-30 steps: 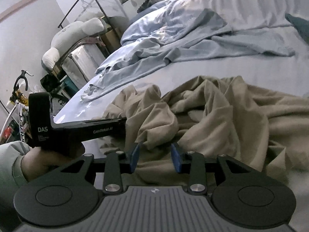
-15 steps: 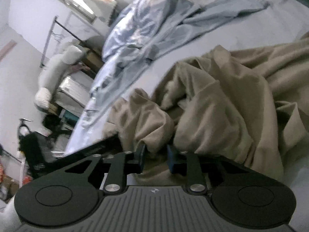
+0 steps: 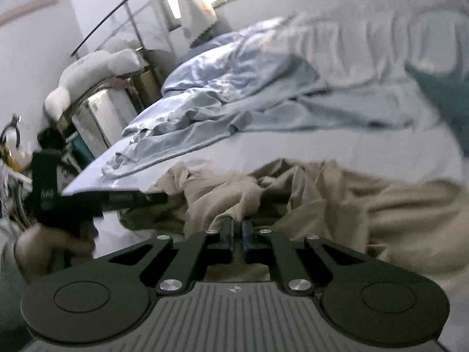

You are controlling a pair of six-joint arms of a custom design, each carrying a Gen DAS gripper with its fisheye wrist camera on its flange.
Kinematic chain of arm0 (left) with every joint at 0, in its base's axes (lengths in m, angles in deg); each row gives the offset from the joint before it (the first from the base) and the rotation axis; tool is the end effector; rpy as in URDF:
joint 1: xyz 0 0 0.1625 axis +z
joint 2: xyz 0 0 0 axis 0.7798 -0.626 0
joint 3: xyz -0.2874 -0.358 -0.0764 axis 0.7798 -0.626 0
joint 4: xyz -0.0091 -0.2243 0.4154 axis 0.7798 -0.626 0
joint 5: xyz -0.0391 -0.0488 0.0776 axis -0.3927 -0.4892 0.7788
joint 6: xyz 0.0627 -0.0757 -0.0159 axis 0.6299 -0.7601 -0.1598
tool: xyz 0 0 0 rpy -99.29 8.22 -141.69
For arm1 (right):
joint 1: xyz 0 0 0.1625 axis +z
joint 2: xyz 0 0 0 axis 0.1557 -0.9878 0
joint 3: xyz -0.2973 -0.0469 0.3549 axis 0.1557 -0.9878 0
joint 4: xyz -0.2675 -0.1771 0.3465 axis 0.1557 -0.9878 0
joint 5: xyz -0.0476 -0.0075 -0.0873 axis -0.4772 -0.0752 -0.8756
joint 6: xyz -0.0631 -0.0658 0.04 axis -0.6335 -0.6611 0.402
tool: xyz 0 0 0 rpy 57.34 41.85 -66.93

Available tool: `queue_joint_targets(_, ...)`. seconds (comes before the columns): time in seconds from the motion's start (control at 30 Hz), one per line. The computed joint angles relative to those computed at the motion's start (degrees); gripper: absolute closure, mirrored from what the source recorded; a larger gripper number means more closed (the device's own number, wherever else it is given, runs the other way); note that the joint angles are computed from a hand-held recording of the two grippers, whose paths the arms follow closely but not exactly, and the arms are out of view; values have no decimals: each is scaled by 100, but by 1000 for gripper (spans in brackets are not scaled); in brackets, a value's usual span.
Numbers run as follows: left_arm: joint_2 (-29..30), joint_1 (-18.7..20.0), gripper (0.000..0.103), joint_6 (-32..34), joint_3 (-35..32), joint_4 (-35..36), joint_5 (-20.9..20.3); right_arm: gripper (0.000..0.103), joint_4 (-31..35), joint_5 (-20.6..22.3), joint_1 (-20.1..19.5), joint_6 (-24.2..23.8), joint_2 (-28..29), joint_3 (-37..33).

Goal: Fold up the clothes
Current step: 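Lift the beige garment high off the bed with both tools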

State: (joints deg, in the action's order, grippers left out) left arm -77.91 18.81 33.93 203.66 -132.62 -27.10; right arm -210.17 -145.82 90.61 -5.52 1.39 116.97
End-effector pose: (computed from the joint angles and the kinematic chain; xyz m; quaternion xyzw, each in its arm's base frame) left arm 0.0205 -0.5518 0.2555 -0.0254 0.8222 -0.4871 0.2933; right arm 0.2342 -0.5816 0.0540 0.3689 -0.8910 0.2590 0.0547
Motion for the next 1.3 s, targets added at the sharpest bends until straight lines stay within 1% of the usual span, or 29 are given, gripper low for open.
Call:
queue_joint_targets(0.1,-142,-113,99,89,155,-472,511,98,-170,-306,55,-394,-269,358)
queue_joint_targets(0.17,-278,-220,99,39,331,-632,796,98,-299,-531,75,-590,-403,562)
queue_joint_targets(0.23,-409,-347,99,-83,536,-656,1042,98,-437,-735,88,-734,-509,732)
queue_joint_targets(0.33,-585,-572,100,-390,845,-547,1369,99,-636,-922,128,-864,-650,888)
queue_joint_targets(0.4,-646,-771,100,-487,1008,-562,1622,99,-939,-1184,227,-1094,-661,926)
queue_joint_targets(0.43,-647,-876,100,-467,1057,-630,1770,99,-1168,-1342,292,-1328,-642,931)
queue_joint_targets(0.53,-617,-1162,100,-194,1083,-995,2184,99,-1748,-1612,428,-1679,-640,862)
queue_joint_targets(0.57,-605,-1256,100,-17,1063,-1211,2312,99,-2006,-1696,478,-1807,-623,826)
queue_joint_targets(0.63,-630,-1407,100,309,967,-1558,2530,99,-2320,-1796,564,-1988,-640,741)
queue_joint_targets(0.73,-678,-1600,100,1103,671,-2326,2753,99,-2839,-1885,693,-2283,-641,597)
queue_joint_targets(0.77,-682,-1666,100,1491,530,-2670,2805,99,-3009,-1884,732,-2377,-649,549)
queue_joint_targets(0.87,-657,-1903,100,3017,-21,-3877,2800,99,-3400,-1823,840,-2533,-718,380)
queue_joint_targets(0.9,-693,-1989,100,3303,-165,-4067,2747,100,-3518,-1785,859,-2598,-737,323)
queue_joint_targets(1.0,-771,-2237,100,3882,-556,-4369,2531,100,-3712,-1639,969,-2722,-851,124)
queue_joint_targets(1.13,-720,-2607,100,5144,-1222,-5077,2113,100,-3840,-1412,1145,-2878,-981,-186)
queue_joint_targets(1.23,-700,-2855,100,5827,-1683,-5350,1766,100,-3917,-1215,1276,-2932,-1053,-428)
queue_joint_targets(1.3,-679,-2995,100,6137,-1983,-5415,1516,100,-3961,-1080,1360,-2965,-1088,-607)
